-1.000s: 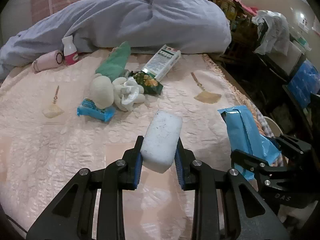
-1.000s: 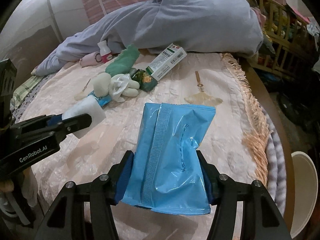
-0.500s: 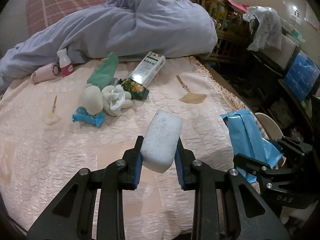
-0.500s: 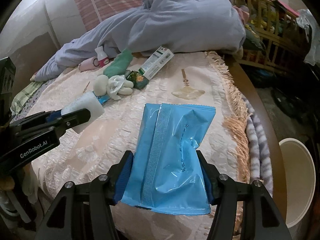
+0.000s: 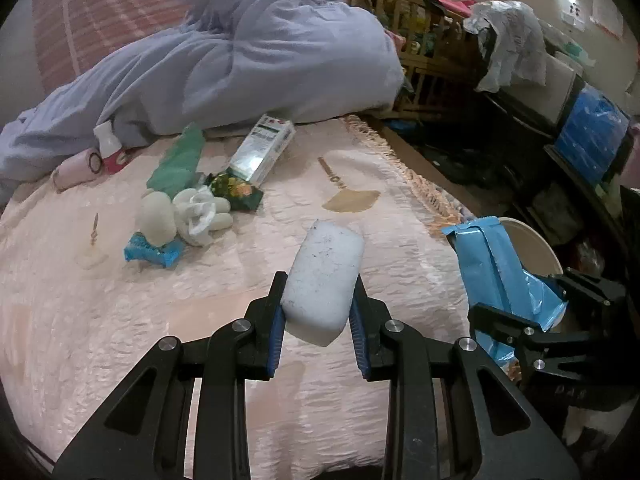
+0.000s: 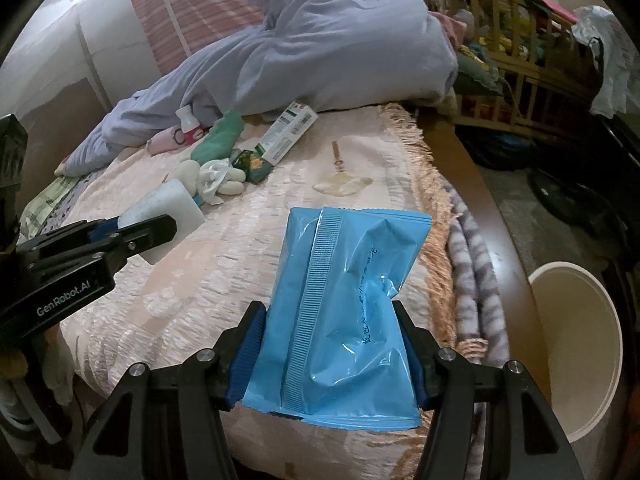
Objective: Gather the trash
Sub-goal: 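Carry the wipe pack and sponge over the white bucket with both grippers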
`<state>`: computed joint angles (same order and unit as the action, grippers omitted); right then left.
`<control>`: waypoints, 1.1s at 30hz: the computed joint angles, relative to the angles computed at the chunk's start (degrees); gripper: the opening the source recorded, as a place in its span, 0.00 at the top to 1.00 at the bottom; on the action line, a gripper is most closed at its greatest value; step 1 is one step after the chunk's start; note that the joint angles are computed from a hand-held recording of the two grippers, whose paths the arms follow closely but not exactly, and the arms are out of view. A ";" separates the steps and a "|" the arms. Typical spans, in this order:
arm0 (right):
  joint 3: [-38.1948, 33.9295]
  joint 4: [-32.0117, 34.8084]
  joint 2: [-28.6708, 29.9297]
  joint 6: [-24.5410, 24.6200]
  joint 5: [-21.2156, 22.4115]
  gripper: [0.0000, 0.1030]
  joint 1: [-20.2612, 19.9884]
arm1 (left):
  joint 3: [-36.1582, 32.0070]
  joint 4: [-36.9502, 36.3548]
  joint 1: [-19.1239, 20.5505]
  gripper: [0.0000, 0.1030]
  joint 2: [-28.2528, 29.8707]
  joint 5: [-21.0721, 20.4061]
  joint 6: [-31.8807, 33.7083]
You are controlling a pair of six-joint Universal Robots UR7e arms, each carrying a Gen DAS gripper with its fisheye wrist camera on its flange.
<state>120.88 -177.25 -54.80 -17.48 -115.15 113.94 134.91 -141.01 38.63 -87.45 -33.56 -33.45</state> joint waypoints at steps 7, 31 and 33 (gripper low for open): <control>1.62 -0.58 -2.67 0.00 -0.43 0.43 -1.55 | -1.32 -1.21 -0.72 0.75 2.97 -0.47 1.41; 6.35 -1.89 -12.35 -0.76 -3.13 0.43 -7.95 | -8.74 -8.28 -1.50 0.75 16.18 -3.33 10.96; 6.83 -2.11 -13.39 -0.91 -3.33 0.43 -8.83 | -9.75 -8.89 -1.56 0.75 17.68 -3.77 11.97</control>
